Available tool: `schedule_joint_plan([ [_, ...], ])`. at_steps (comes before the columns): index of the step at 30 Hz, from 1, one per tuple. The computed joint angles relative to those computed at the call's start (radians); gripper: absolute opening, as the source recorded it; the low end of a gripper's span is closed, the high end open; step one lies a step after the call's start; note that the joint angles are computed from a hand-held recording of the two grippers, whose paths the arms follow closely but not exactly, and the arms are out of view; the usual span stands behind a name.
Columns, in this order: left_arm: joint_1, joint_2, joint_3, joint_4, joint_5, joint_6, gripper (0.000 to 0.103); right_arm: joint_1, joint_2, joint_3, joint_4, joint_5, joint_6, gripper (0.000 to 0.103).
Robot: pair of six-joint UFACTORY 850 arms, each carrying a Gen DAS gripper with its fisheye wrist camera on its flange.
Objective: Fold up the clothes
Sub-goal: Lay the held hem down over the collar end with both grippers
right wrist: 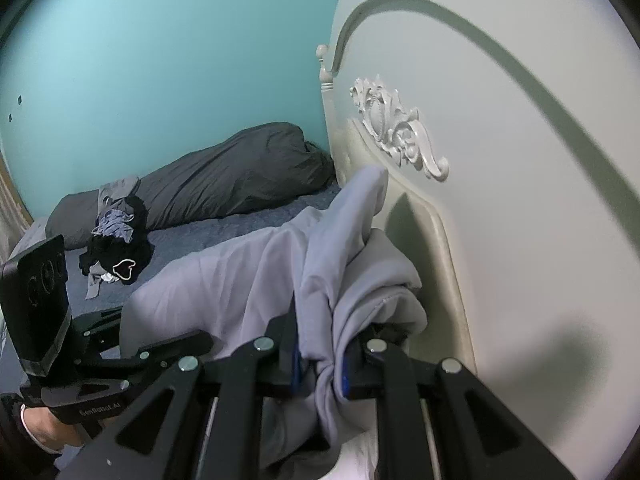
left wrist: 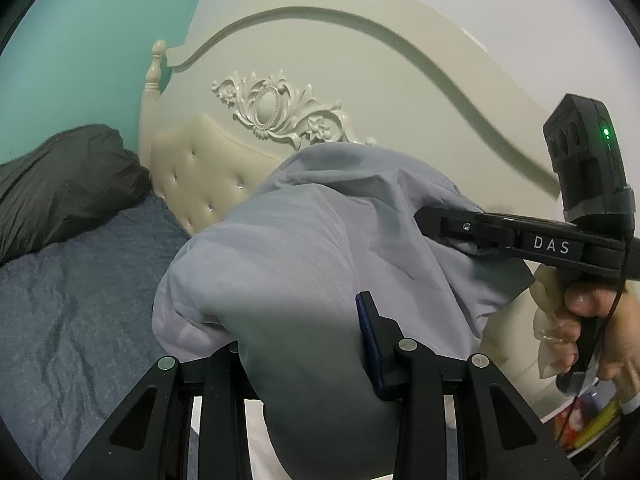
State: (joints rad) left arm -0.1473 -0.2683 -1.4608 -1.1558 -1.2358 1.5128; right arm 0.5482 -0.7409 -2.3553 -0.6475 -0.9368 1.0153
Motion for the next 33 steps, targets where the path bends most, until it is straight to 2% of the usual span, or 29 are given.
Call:
schedule_joint_plan([
  [6, -0.017, -0.005, 0.087, 0.013, 0.045, 0.043, 0.038, -0.008, 0.067, 0.195, -0.034, 0.089, 0.095, 0.013],
  [17, 0.031, 0.043, 0.284, 0.128, 0.029, 0.06, 0.038, 0.025, 0.189, 0.535, 0.034, 0.214, 0.205, 0.013],
  [25, 0.075, 0.05, 0.358, 0.2, 0.007, 0.024, 0.038, 0.046, 0.236, 0.656, 0.111, 0.276, 0.216, 0.013],
  [33, 0.112, 0.044, 0.383, 0.244, -0.029, -0.007, 0.038, 0.056, 0.302, 0.805, 0.118, 0.361, 0.328, 0.013],
])
